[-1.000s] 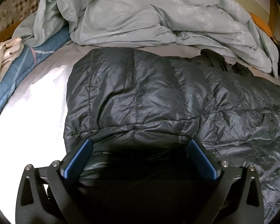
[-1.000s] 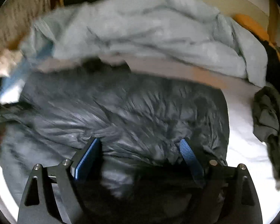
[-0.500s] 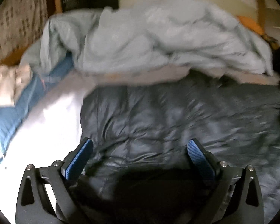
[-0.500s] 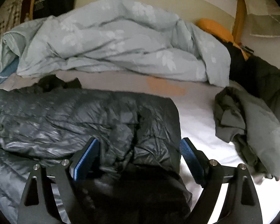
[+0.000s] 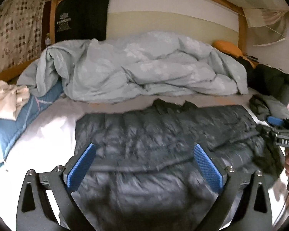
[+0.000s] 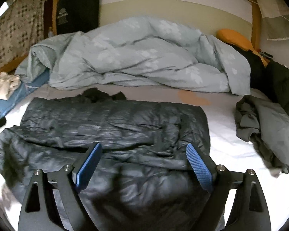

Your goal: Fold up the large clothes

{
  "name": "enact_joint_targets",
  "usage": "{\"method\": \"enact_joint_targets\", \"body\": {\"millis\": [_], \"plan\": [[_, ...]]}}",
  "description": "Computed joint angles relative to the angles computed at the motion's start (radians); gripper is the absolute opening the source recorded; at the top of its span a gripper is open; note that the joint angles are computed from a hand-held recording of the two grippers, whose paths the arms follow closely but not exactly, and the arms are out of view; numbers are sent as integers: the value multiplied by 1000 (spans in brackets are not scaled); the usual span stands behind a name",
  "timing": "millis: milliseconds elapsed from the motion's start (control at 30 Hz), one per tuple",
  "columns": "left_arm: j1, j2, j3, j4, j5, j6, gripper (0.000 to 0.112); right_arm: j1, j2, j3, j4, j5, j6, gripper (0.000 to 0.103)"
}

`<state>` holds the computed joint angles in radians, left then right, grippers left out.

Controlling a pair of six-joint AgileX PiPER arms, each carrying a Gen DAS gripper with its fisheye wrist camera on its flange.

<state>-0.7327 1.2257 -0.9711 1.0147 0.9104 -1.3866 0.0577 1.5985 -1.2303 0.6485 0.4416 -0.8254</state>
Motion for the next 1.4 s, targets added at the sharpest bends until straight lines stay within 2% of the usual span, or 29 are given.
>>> {"method": "enact_joint_targets", "body": {"millis": [67,167,267,433,533,700,833,933,1033,1167,1233,1400], "plan": [[-47,-4,15,5,25,-20,101,6,-35,32,25,-4,-18,90],[-125,25,13,67,119,-55,101,14,-84,84,35,-18,-16,90],[-177,56,0,95,180,-61,101,-3,-118,117,75,8,-34,90],[-197,56,4,82,153,-59,101,-13,-164,167,77,-6,-26,90],[-216,66,5,97,182,-102,101,-27,-174,179,88,2,-38,90],[-195,64,9,82,161,-102,101,-31,-163,180,74,11,-39,90],[-182,59,21,22,117,-29,101,-34,-165,194,74,36,-55,90],[-202,49,78,-28,100,-37,101,-67,-216,303,169,56,-198,90],[-196,61,111,-86,76,-36,101,-52,-243,368,84,26,-159,90],[-199,51,136,-99,54,-60,100,-123,-258,395,169,109,-203,90],[-212,51,145,-97,58,-59,100,-142,-268,406,190,122,-220,90],[-194,31,190,-116,48,-87,100,-133,-305,454,122,28,-182,90]]}}
